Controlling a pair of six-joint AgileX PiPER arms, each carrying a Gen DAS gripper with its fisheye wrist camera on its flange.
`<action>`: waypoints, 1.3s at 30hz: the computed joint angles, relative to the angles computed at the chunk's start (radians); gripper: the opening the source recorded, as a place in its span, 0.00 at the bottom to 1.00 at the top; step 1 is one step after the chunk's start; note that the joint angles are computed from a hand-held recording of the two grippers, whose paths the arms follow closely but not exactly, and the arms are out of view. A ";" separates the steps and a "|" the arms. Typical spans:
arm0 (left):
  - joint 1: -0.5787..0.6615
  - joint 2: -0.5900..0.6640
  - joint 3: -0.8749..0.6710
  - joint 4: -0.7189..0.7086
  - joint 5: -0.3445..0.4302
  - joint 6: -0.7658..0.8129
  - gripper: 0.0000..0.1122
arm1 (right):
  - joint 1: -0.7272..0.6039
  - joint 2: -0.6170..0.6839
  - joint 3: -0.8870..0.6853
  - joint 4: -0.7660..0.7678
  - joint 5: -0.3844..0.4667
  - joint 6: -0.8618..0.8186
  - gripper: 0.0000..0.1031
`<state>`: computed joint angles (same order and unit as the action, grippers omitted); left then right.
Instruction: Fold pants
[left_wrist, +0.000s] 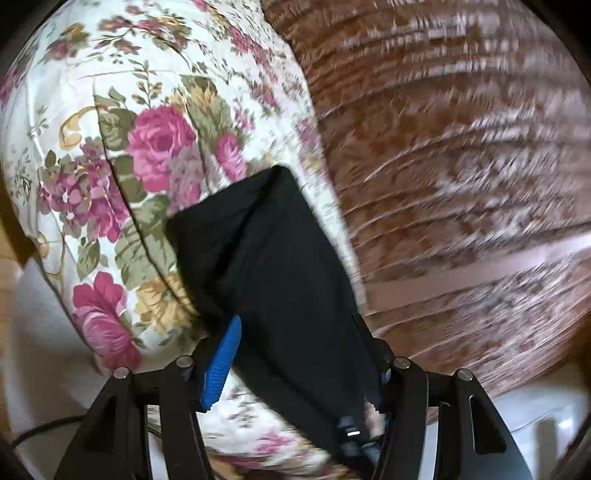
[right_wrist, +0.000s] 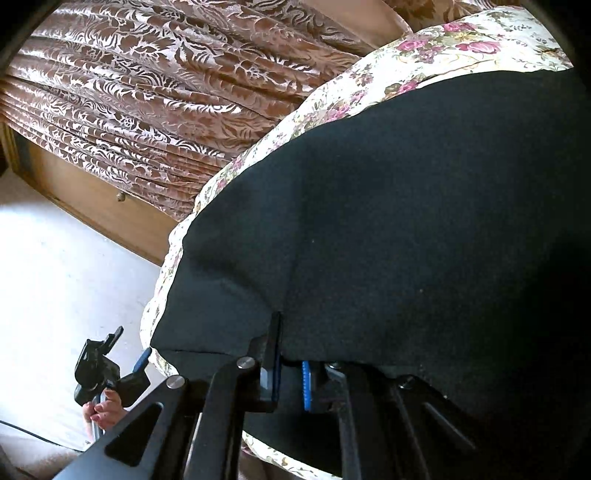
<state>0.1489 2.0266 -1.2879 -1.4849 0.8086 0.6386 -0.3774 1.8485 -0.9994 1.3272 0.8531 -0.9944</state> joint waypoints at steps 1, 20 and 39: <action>-0.019 0.002 -0.018 0.057 -0.036 -0.040 0.52 | 0.003 0.003 -0.006 -0.001 -0.002 0.005 0.07; -0.003 0.031 -0.194 0.197 -0.065 -0.205 0.05 | 0.028 -0.165 -0.026 -0.099 0.059 -0.097 0.10; -0.023 0.042 -0.092 0.299 -0.214 -0.262 0.08 | 0.087 -0.061 -0.023 -0.218 0.134 -0.069 0.12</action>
<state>0.1261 2.0689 -1.3803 -1.1856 0.5947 0.3770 -0.2899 1.7873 -1.0222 1.1097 0.9872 -1.0634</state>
